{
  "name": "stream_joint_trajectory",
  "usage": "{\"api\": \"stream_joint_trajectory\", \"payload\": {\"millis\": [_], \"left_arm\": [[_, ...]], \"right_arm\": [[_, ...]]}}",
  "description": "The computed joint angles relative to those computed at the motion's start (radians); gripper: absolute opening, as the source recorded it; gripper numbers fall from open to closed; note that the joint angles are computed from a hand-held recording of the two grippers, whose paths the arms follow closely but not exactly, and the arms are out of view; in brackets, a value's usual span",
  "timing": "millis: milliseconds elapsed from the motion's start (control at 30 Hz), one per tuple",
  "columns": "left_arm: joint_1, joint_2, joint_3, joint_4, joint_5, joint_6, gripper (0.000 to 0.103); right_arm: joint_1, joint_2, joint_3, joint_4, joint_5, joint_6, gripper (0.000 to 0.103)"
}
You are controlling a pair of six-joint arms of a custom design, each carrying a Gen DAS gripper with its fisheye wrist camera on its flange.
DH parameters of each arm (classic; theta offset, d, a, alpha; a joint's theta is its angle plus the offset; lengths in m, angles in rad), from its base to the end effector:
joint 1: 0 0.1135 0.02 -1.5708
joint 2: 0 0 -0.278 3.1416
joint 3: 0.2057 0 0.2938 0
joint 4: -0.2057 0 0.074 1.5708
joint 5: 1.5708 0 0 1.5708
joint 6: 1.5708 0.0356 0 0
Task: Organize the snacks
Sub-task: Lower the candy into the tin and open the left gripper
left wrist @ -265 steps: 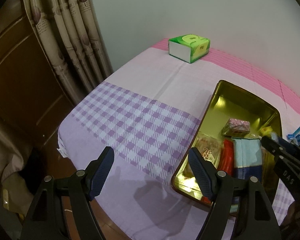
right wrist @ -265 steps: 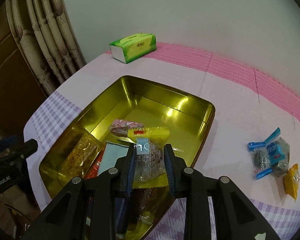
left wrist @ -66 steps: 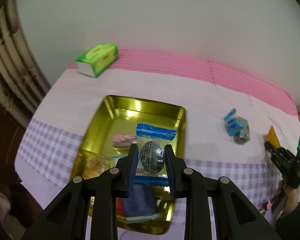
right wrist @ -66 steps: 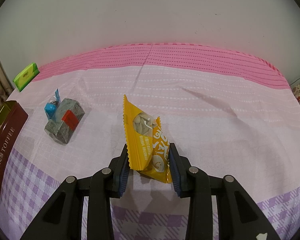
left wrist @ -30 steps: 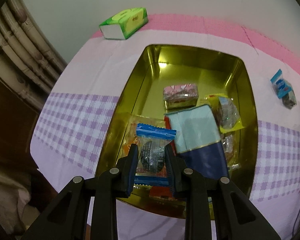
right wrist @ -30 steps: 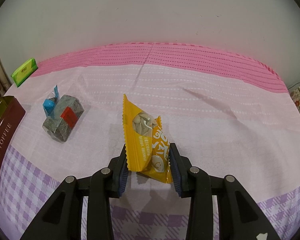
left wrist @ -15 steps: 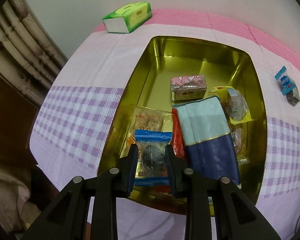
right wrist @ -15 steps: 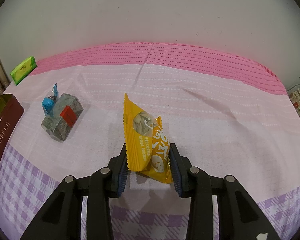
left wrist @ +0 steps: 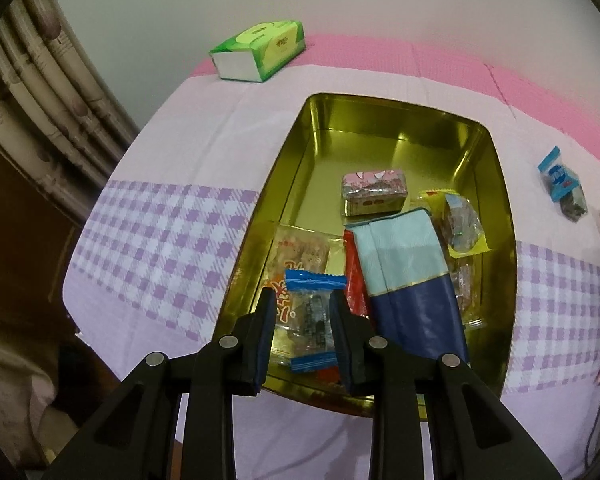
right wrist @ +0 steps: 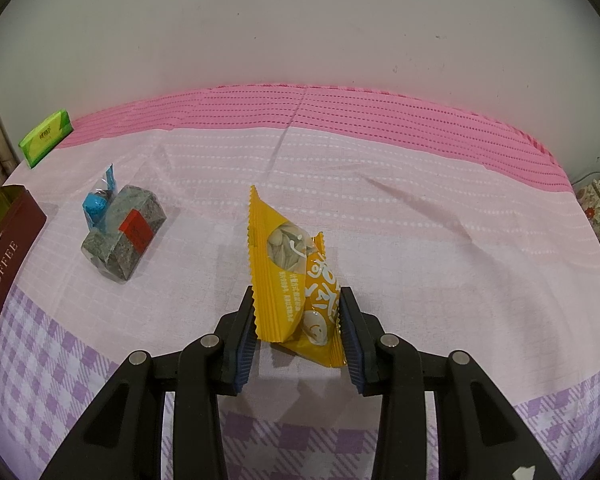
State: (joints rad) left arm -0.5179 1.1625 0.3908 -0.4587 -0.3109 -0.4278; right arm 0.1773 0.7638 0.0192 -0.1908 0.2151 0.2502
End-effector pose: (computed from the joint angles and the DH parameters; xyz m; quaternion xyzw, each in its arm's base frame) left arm 0.1736 -0.0864 0.1094 0.0177 0.9739 0.0596 0.2185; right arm 0.1352 0.0165 0.0675 0.0679 0.9426 -0.0338 0.3251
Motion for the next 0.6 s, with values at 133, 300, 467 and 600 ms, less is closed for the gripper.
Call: {"api": "stream_joint_trajectory", "payload": {"millis": [133,300,467,600], "left_arm": [[0.028,-0.051,-0.022,0.006,0.02,0.016,0.029],[0.044,-0.14,-0.051,0.001,0.023,0.049,0.029],[0.06,-0.238,-0.07,-0.031,0.017,0.086,0.029],[0.087,-0.289,-0.088,-0.047,0.016,0.101,0.029]], "right_arm": [[-0.002,0.003,0.001,0.001,0.002,-0.003,0.036],[0.014,0.007,0.004,-0.002,0.018,0.017,0.036],[0.043,0.034,0.01,0.011,0.044,0.048,0.034],[0.059,0.05,0.015,0.013,0.064,0.071,0.033]]}}
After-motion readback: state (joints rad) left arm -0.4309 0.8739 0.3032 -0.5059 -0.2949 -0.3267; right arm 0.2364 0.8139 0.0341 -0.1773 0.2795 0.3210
